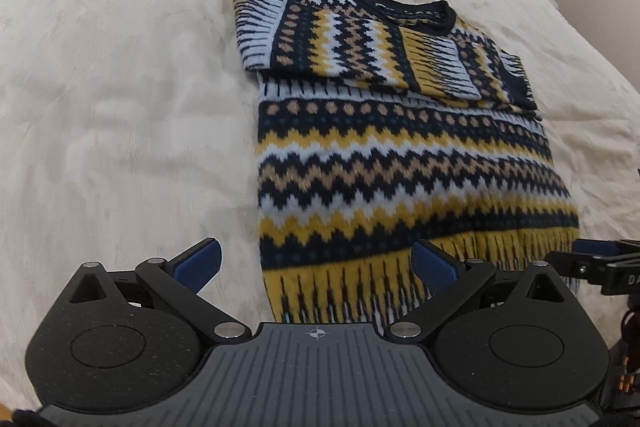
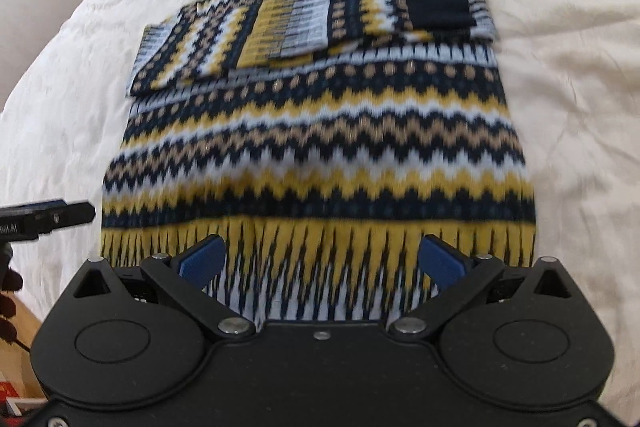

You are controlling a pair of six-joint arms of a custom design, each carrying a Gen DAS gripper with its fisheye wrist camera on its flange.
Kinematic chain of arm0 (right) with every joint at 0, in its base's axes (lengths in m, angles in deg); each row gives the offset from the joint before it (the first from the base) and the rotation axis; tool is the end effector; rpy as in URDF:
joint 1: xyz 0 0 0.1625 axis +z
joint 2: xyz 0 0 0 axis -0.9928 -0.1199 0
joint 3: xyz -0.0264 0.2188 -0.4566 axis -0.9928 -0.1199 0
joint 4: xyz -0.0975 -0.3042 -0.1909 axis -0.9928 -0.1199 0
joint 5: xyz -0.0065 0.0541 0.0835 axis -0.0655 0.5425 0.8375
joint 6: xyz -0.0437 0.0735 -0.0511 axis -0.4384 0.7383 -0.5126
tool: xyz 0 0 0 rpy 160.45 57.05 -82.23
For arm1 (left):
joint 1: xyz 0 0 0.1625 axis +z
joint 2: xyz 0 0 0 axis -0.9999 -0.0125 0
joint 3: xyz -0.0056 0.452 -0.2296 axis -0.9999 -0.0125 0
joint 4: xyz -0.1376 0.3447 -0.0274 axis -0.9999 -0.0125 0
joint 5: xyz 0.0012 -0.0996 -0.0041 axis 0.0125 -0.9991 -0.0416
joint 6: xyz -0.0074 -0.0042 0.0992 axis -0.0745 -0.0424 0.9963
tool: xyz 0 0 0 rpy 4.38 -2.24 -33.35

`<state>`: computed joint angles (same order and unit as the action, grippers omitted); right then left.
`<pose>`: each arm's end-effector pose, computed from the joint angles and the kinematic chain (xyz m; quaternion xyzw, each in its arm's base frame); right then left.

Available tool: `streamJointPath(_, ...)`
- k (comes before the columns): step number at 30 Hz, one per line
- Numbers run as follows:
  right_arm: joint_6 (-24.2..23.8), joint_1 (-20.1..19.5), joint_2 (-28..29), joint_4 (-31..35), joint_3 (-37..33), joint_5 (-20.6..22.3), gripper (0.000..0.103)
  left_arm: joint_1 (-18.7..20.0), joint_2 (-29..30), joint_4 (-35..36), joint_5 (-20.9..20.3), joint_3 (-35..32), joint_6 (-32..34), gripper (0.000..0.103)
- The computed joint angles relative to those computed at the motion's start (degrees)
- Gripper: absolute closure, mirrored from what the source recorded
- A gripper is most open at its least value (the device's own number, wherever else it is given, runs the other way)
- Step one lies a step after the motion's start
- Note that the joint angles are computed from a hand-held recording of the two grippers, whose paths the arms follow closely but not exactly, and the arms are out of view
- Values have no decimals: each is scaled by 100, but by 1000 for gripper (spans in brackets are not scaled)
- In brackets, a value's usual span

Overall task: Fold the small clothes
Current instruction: 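Move both grippers to the navy ribbed hem of the sweater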

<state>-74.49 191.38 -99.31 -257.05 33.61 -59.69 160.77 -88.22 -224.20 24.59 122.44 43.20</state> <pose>0.2511 -0.5375 0.0716 -0.0310 -0.9290 0.2488 0.2724 -0.0283 -0.6555 0.3259 0.2054 0.9410 -0.1238 0.2389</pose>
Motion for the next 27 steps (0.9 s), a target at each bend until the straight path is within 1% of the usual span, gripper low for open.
streamJointPath(4, -152, 25, -15, -230, 186, 87, 0, -108, -163, -216, 84, 341, -144, 0)
streamJointPath(10, -537, 42, -103, -1028, 710, 270, 0, -385, -454, -613, 311, 999, -428, 0)
streamJointPath(13, -562, 53, -153, -1530, 1092, 293, 0, -538, -625, -845, 425, 1360, -588, 0)
streamJointPath(18, -613, 26, -217, -2092, 1640, 318, 0, -743, -860, -1160, 586, 1860, -890, 0)
streamJointPath(23, -646, 25, -166, -2840, 2096, 367, 0, -861, -998, -1595, 707, 2252, -939, 0)
streamJointPath(27, -640, 12, -65, -3333, 2339, 430, 0, -931, -1077, -1783, 799, 2459, -947, 0)
